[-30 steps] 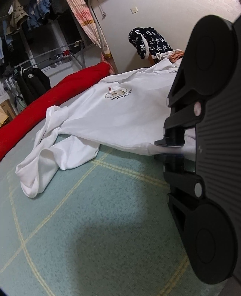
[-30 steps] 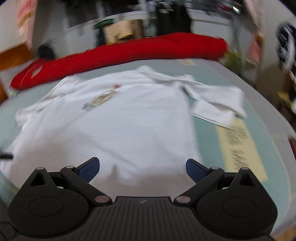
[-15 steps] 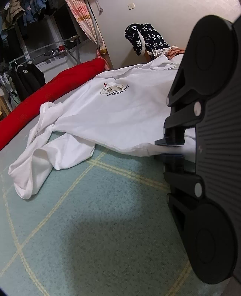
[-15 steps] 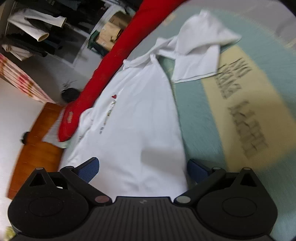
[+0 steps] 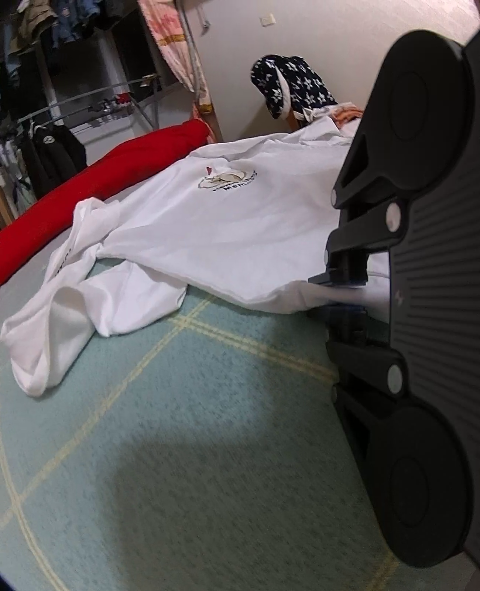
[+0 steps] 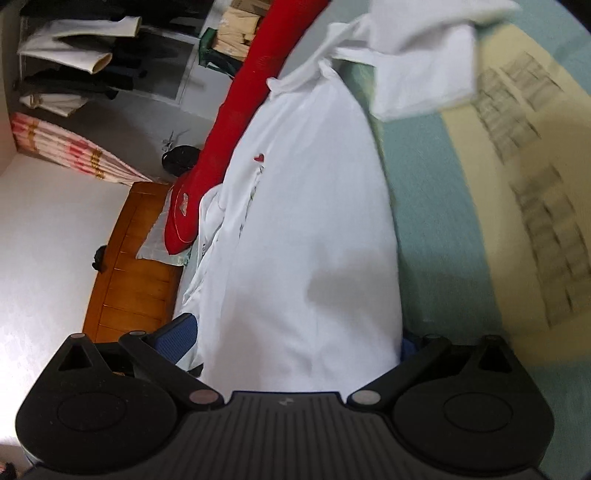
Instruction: Fold clothes
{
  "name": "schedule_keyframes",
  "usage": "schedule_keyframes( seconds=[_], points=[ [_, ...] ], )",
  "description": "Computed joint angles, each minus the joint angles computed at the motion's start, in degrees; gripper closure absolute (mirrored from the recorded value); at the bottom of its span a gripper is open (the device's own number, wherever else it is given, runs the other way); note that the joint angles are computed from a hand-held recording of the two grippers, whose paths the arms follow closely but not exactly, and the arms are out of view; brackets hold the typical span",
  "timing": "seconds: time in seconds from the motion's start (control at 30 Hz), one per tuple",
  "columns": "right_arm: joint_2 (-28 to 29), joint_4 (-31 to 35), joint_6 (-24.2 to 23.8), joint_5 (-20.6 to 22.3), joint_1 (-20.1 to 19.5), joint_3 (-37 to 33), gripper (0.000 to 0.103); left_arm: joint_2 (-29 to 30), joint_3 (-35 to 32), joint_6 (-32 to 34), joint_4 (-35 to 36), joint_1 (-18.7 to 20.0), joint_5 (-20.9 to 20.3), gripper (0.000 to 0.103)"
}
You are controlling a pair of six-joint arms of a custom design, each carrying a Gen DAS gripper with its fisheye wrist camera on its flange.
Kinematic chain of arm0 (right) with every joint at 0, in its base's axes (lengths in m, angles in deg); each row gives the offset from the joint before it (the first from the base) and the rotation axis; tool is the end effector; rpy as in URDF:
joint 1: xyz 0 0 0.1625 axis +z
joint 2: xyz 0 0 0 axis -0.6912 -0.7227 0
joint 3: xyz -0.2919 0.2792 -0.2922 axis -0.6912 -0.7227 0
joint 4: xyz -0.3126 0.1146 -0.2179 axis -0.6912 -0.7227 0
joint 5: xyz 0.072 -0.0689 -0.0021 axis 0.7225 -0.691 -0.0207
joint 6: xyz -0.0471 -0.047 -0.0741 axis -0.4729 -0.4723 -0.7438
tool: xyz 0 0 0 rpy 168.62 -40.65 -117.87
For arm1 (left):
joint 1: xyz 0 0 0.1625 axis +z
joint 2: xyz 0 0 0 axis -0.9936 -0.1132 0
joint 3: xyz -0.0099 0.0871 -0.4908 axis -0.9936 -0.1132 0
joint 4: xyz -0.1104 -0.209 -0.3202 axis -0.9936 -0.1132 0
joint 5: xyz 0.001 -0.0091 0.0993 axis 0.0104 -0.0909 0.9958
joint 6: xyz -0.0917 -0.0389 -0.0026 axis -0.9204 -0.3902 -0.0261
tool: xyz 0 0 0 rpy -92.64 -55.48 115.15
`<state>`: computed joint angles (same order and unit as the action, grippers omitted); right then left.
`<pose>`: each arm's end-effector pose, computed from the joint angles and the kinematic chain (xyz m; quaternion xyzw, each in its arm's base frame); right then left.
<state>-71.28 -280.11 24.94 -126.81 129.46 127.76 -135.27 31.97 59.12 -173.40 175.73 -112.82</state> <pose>0.1127 -0.5426 0.0776 0.1073 0.9145 -0.3706 0.1218 0.1519 -0.7524 0.3804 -0.0613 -0.9912 0.1086 0.0444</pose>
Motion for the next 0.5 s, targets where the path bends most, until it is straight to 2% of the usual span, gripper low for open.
schedule_keyframes(
  seconds=[0.07, 0.1, 0.13, 0.17, 0.2, 0.23, 0.27, 0.3, 0.33, 0.4, 0.47, 0.5],
  points=[
    [0.04, 1.14, -0.83, -0.19, 0.09, -1.16, 0.001, 0.0, 0.1, -0.07, -0.22, 0.47, -1.11, 0.093],
    [0.08, 0.45, -0.98, -0.94, 0.13, -0.54, 0.009, 0.03, 0.16, -0.19, -0.4, 0.89, -1.98, 0.093],
    [0.15, -0.39, -1.16, -1.73, 0.12, 0.16, 0.027, 0.08, 0.22, -0.26, -0.56, 1.28, -2.8, 0.093],
    [0.46, -2.34, -1.29, -2.62, -0.32, 1.43, 0.039, 0.18, 0.16, 0.01, -0.58, 1.48, -3.16, 0.093],
    [1.15, -5.12, 0.4, -2.43, -1.5, 2.79, 0.068, 0.38, -0.19, 0.11, -0.14, 1.51, -3.25, 0.092],
    [1.82, -6.85, 2.84, -1.25, -3.03, 3.64, 0.102, 0.59, -0.58, 0.2, 0.35, 1.54, -3.33, 0.092],
    [2.52, -8.57, 4.81, 0.13, -4.53, 4.39, 0.102, 0.94, -1.35, 0.18, 1.39, 1.55, -3.42, 0.093],
    [3.15, -10.1, 4.38, 1.35, -4.88, 4.52, 0.102, 1.28, -2.1, 0.16, 2.4, 1.56, -3.49, 0.093],
    [2.91, -9.24, 2.95, 0.18, -4.23, 4.28, 0.102, 1.45, -2.54, 0.1, 3.05, 1.51, -3.35, 0.093],
    [2.35, -7.0, 3.08, -5.23, -1.57, 3.12, 0.102, 1.4, -2.69, 0.42, 3.47, 1.03, -2.27, 0.093],
    [1.69, -5.44, 5.36, -6.58, -0.55, 2.62, 0.1, 1.23, -2.52, 0.55, 3.42, 0.55, -1.2, 0.093],
    [1.49, -5.04, 6.56, -6.51, -0.3, 2.43, 0.092, 1.16, -2.43, 0.41, 3.35, 0.38, -0.83, 0.093]
  ],
)
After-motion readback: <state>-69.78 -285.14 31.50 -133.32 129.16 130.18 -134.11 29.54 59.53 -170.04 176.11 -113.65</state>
